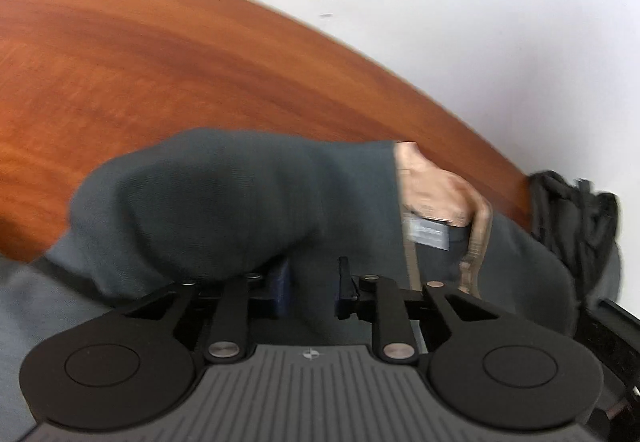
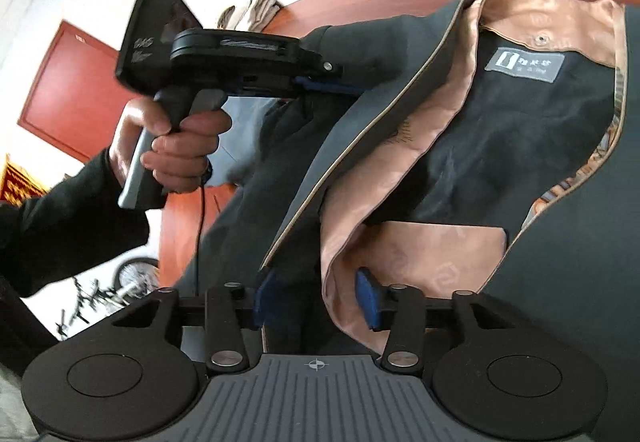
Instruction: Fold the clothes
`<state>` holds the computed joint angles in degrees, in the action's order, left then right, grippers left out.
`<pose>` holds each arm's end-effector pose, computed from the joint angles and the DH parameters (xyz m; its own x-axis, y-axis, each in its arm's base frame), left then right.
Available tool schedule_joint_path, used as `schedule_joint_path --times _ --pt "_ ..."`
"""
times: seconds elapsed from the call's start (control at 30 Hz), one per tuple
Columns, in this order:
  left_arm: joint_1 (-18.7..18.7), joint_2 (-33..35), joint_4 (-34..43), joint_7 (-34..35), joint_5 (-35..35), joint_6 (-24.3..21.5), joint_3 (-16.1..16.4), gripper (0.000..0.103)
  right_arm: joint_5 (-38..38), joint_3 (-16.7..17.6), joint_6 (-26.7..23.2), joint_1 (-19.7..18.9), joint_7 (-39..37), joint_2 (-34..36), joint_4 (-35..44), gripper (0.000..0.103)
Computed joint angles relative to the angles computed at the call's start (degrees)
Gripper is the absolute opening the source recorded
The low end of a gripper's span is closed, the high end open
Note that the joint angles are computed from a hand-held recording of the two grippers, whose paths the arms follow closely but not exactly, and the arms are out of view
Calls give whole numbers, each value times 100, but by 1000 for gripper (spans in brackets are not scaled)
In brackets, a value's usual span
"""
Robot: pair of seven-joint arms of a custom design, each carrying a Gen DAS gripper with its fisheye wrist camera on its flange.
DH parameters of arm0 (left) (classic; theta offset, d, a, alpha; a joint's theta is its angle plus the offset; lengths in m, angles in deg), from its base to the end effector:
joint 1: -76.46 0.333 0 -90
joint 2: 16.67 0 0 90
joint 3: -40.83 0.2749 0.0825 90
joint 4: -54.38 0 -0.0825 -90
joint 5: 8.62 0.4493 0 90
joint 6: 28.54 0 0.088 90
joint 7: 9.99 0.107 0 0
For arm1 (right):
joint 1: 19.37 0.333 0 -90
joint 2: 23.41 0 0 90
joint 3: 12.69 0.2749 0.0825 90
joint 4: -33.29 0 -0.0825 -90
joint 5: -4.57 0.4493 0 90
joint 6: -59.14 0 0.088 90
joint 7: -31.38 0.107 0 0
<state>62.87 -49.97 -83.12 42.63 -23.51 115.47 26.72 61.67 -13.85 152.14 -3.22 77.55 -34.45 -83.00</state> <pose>0.4518 -0.2441 0.5429 0.1641 -0.8659 0.4725 -0.8174 -0.3875 -0.4263 0.5180 0.2271 0.5022 0.6042 -0.2722 -0.7489 -0.7354 -0.5523 -0.3926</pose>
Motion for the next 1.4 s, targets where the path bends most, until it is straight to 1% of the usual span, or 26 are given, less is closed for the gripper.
schedule_joint_path --times 0.03,0.07,0.1,0.17,0.2,0.3,0.33,0.37,0.43,0.57,0.63,0.7,0.8,0.83,0.93,0.97,1.0,1.13,1.27,1.33,1.37,1.4 --pt "-114 42 8 227 -81 159 70 27 139 -36 -101 -5 55 54 17 65" --pt "-205 115 40 441 -154 270 124 27 258 -49 -131 -16 100 60 -11 68" --pt "-237 218 115 581 -167 291 129 27 376 -58 -153 -28 145 60 -46 68" --pt "-215 474 324 695 -122 118 86 27 329 -8 6 -35 145 -13 -101 68" --pt "-196 596 422 716 -95 35 60 26 291 13 71 -18 60 -46 -126 68" --pt "-157 748 555 793 -36 -30 33 25 216 46 205 55 -153 -98 -163 68" --pt "-147 784 589 825 -19 -44 31 23 215 50 207 81 -177 -83 -147 68" --pt "-126 820 634 832 5 -91 29 16 201 62 217 105 -197 -63 -141 68" --pt "-67 876 722 776 28 -267 49 5 246 56 146 137 -236 -38 -168 69" --pt "-134 905 726 999 -438 -350 275 5 238 40 -111 139 -213 -74 -279 70" --pt "-88 917 794 1049 -425 -473 260 5 173 11 -320 129 -219 -55 -252 70" --pt "-27 982 915 1053 -298 -598 196 5 27 -13 -649 98 -300 55 -68 70" --pt "38 1096 1125 1007 -106 -828 117 4 -138 1 -546 26 -467 -29 17 69" --pt "38 1123 1180 1011 -59 -855 96 4 -132 15 -426 22 -478 -71 -15 69" --pt "-113 1160 1241 1342 -273 -705 160 5 -103 36 22 43 -599 -210 -162 69" --pt "-137 1220 1305 1426 -312 -692 161 5 -91 35 87 67 -622 -196 -164 69" --pt "-137 1298 1385 1488 -268 -703 133 5 -70 52 209 98 -666 -176 -214 70" --pt "-107 1632 1672 1586 -102 -857 73 4 -7 63 417 177 -715 -181 -323 70" --pt "-84 1736 1726 1494 -307 -788 131 4 195 31 450 218 -714 -157 -391 72" --pt "-79 1762 1715 1413 -475 -744 168 4 257 14 371 214 -683 -110 -388 73" --pt "-77 1765 1704 1399 -548 -730 187 5 264 9 312 208 -688 -89 -381 74" --pt "-68 1766 1700 1362 -576 -723 189 5 236 -19 82 192 -655 -12 -310 74"
